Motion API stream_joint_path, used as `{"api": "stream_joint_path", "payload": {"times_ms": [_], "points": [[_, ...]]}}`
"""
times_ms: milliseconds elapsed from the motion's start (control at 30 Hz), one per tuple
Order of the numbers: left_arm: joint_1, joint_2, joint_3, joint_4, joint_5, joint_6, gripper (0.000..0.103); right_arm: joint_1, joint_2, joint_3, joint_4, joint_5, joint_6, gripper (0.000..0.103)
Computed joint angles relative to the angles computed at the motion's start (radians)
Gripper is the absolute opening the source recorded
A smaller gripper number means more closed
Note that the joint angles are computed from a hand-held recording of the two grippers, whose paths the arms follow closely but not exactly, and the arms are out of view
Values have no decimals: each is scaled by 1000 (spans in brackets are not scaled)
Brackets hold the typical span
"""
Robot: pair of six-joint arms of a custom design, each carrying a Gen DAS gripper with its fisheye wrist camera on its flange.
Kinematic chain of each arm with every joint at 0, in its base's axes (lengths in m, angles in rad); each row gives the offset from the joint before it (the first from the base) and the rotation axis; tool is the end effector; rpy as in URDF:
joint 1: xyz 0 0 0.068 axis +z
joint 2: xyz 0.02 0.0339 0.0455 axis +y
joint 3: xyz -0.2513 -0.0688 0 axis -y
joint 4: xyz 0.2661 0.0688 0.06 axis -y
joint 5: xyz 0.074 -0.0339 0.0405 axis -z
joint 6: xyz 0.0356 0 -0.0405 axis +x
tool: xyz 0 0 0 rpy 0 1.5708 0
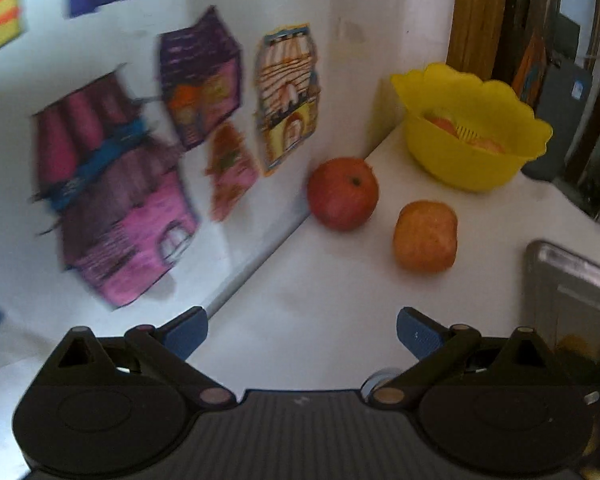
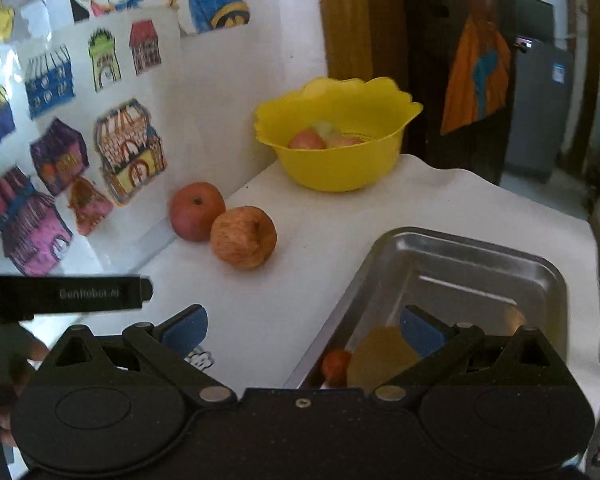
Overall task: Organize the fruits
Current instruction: 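Move both open tools toward the red apple and the pale apple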
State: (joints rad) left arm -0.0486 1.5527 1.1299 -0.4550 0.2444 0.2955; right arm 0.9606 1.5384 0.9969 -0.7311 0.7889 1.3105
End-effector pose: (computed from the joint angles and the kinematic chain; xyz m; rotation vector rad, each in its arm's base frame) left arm 0.3512 -0.0257 0.2268 0.5200 2.3657 -0.1873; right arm 0.1926 0.2313 0.1842 0.5436 2.2467 -0.0907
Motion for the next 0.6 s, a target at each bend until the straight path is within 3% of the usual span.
{"api": "stream_joint_path", "payload": {"times_ms": [167,367,600], "points": [[-44,73,66,9,6,-48,102,-57,14,-25,134,-31,-138,102],[-83,221,232,-45,6,-18,102,-101,80,5,187,-101,-179,102],[-134,344,386,-64,-48,-59,102,-128,198,118,99,-22,-192,102]]}}
